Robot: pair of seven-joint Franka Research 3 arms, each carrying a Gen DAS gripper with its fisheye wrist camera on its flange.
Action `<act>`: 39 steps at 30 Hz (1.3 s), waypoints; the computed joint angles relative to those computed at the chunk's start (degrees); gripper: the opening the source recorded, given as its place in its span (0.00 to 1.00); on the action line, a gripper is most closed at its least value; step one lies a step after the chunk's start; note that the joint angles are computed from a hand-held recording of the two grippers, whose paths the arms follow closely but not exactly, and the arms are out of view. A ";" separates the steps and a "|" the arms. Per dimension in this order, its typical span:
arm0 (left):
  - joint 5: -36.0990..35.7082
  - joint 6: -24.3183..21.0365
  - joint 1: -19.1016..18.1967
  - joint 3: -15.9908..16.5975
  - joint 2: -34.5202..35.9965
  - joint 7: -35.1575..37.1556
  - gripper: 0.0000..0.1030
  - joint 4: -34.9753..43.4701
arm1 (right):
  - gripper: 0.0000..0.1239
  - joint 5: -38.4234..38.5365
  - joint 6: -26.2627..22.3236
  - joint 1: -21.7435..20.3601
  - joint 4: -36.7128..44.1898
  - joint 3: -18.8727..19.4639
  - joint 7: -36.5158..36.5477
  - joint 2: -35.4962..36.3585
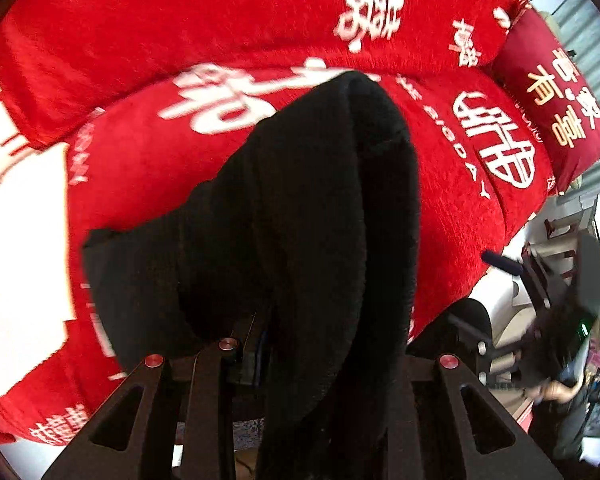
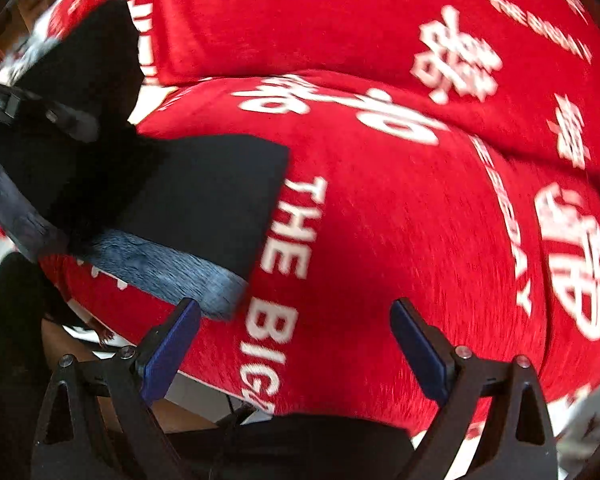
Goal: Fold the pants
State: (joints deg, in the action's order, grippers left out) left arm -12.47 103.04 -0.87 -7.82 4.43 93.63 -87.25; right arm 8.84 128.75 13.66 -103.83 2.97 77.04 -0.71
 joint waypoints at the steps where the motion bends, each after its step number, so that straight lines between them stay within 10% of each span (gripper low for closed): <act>1: 0.68 -0.25 -0.60 -0.44 1.56 -1.26 0.26 1.00 | 0.78 0.40 0.58 -0.07 -0.94 -0.07 0.84 -0.14; 6: 5.31 -0.76 -2.52 -1.66 6.75 -4.88 0.28 2.80 | 0.78 2.60 1.30 -1.20 -4.62 -0.96 1.04 -1.88; 10: 1.89 -1.02 -1.98 -2.27 8.83 -7.69 0.61 3.60 | 0.78 4.03 1.86 -1.58 -6.14 -0.98 0.88 -2.13; 14: 2.14 -1.44 -2.37 -3.03 8.06 -6.67 0.62 5.75 | 0.78 8.37 1.06 -1.51 -7.52 -1.04 -0.12 -2.88; 21: -3.90 5.75 0.00 -0.89 -1.65 0.64 0.74 -0.67 | 0.78 21.74 2.09 -0.68 -8.36 -1.48 -8.35 -4.09; 24: 0.40 10.79 0.23 0.55 -5.54 0.04 0.92 -6.60 | 0.79 29.57 4.18 -0.71 -7.62 -1.96 -11.24 -2.89; 29: 10.34 15.22 0.95 2.36 -10.51 -3.06 0.93 -17.65 | 0.79 36.84 7.19 -1.48 -1.31 -1.25 -7.24 4.04; 33: 7.23 16.94 2.06 4.54 -12.57 -3.53 0.93 -23.86 | 0.79 25.00 6.99 0.26 6.84 -0.09 0.87 11.37; 36: 4.16 17.00 2.97 5.72 -13.01 -4.03 0.93 -26.37 | 0.42 17.07 -1.46 1.02 16.29 1.42 2.79 17.75; 39: 2.22 18.17 3.63 6.48 -14.03 -3.54 0.93 -28.54 | 0.35 10.38 -0.49 4.05 19.35 1.44 4.06 18.26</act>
